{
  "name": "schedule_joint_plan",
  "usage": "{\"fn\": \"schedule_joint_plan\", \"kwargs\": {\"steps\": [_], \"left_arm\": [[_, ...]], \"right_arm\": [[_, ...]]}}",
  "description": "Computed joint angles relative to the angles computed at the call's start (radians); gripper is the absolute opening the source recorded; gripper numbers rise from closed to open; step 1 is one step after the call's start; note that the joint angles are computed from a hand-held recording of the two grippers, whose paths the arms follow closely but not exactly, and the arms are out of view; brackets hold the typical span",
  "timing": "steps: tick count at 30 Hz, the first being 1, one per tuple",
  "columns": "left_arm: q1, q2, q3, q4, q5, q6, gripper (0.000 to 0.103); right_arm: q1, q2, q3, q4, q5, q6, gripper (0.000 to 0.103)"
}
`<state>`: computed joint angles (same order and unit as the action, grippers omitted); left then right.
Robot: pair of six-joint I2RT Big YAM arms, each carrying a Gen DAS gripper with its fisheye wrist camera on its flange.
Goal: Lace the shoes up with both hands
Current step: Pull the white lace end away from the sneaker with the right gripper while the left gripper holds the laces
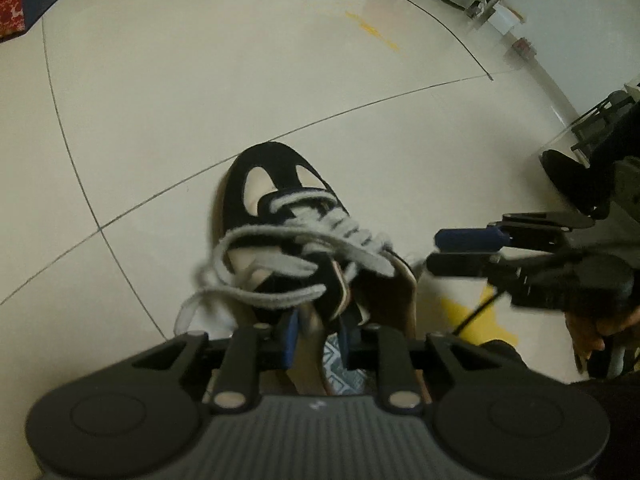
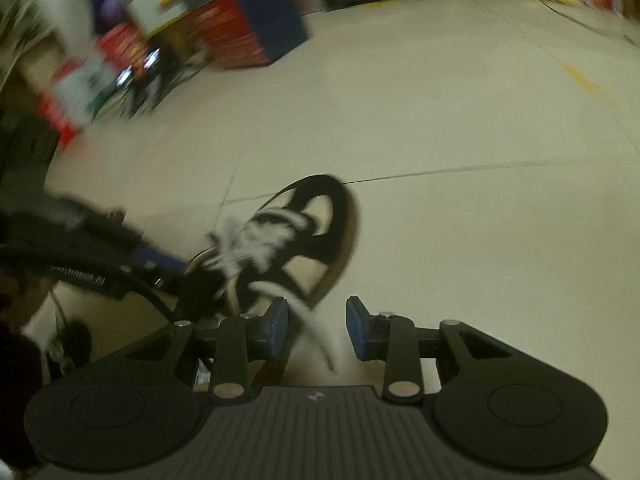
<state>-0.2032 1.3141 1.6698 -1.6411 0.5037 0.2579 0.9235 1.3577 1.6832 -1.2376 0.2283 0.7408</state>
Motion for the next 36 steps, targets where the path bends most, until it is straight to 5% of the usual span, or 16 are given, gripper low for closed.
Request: {"fn": "schedule_joint_plan", "kwargs": {"steps": [9,13,15,26,30,36], "left_arm": [[0.01,0.004,-0.002,-0.011,-0.007,-0.042,0.022],[0.009,0.0,-0.005,-0.011,-0.011,-0.045,0.022],[0.007,-0.002,-0.008,-0.007,-0.014,-0.051,0.022],[0.017,-0.039,-0.046,0.036,-0.015,-0.061,0.016],[0.019,-0.041,-0.05,0.04,-0.013,-0.061,0.016],[0.023,-0.047,-0.059,0.049,-0.008,-0.06,0.016]], "right_arm": [[0.021,0.072,0.075,-0.064,0.037,-0.137,0.032],[0.022,0.07,0.073,-0.068,0.018,-0.14,0.003],[0.034,0.08,0.085,-0.088,0.048,-0.141,0.003],[0.044,0.112,0.148,-0.254,0.229,-0.066,0.001],[0.022,0.074,0.112,-0.319,0.243,0.05,0.001],[0.013,0.037,0.055,-0.353,0.261,0.108,0.001]]}}
